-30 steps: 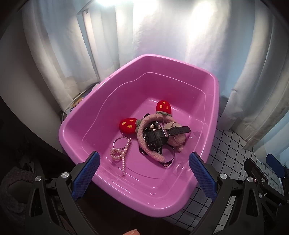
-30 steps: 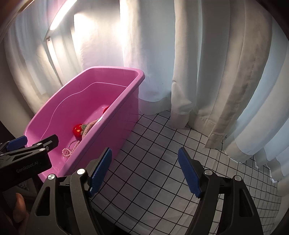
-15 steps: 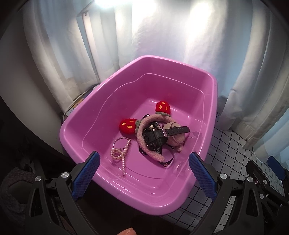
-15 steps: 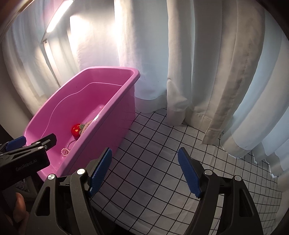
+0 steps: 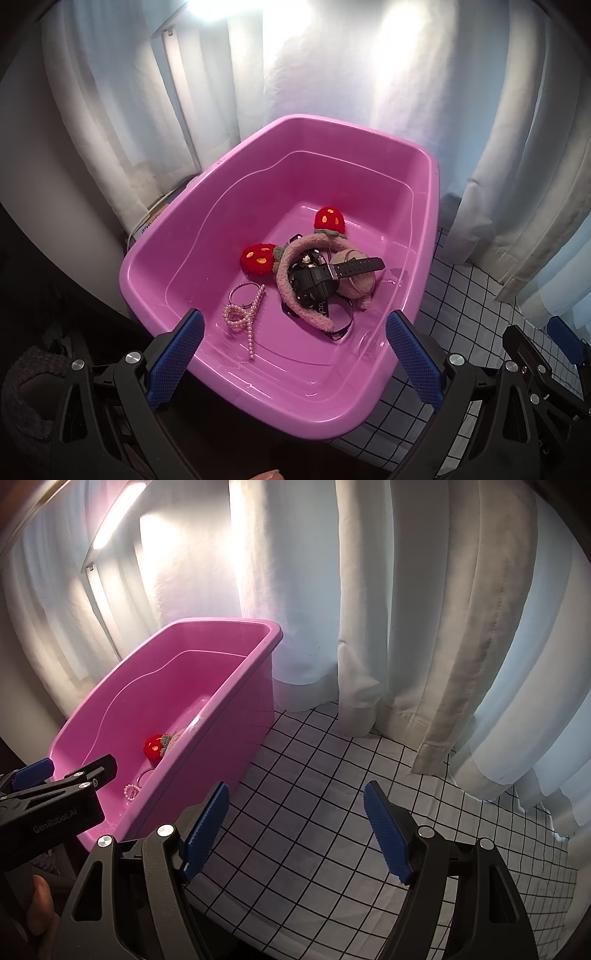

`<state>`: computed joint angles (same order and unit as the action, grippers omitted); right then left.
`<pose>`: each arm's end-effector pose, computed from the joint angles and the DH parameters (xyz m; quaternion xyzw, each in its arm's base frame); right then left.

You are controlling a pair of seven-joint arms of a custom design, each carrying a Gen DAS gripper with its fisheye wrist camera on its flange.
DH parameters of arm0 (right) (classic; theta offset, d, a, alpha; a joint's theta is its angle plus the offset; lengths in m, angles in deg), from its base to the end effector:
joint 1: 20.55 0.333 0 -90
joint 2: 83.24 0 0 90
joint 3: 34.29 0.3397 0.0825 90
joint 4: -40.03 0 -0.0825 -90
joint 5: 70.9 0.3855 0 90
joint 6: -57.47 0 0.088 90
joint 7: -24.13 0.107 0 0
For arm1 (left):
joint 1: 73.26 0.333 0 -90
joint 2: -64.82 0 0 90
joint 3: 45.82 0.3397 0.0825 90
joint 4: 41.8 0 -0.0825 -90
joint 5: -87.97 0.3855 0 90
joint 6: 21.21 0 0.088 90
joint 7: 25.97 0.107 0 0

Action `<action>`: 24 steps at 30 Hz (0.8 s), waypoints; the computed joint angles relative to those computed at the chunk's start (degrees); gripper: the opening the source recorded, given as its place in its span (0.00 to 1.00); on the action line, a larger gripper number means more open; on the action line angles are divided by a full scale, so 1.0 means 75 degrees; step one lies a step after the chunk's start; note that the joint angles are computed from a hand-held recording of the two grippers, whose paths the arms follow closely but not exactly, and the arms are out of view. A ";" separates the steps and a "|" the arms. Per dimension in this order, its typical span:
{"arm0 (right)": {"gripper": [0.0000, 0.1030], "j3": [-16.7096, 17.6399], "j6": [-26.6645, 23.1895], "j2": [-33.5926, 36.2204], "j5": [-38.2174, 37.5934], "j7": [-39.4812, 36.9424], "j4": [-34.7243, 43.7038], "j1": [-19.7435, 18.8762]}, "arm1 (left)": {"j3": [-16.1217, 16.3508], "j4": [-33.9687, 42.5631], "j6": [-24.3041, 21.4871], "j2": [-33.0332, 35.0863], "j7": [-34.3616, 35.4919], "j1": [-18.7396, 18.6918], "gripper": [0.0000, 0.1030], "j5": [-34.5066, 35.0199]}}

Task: Organize jewelry

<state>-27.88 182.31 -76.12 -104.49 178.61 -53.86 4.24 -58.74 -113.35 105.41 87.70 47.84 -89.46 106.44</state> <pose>0.5629 0.3115 0.6112 -0.5432 0.7733 -0.2496 0.2113 0.6589 -0.3110 0.6290 -0.5662 0.7675 -0.2158 0.2094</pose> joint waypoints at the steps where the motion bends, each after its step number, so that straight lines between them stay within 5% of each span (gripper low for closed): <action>1: 0.70 -0.0001 -0.0003 0.0004 0.0001 -0.0001 0.0004 0.0001 | -0.0001 0.0005 0.0000 0.0005 0.0001 0.0001 0.94 -0.0003; 24: 0.70 -0.0017 -0.0018 0.0091 0.0037 0.0002 0.0094 0.0016 | 0.0003 -0.0085 0.0039 -0.0005 -0.0067 -0.0019 0.94 0.0054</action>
<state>-28.01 182.18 -75.44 -104.22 178.63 -53.16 4.36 -58.72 -113.99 105.70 87.67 47.34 -89.60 106.85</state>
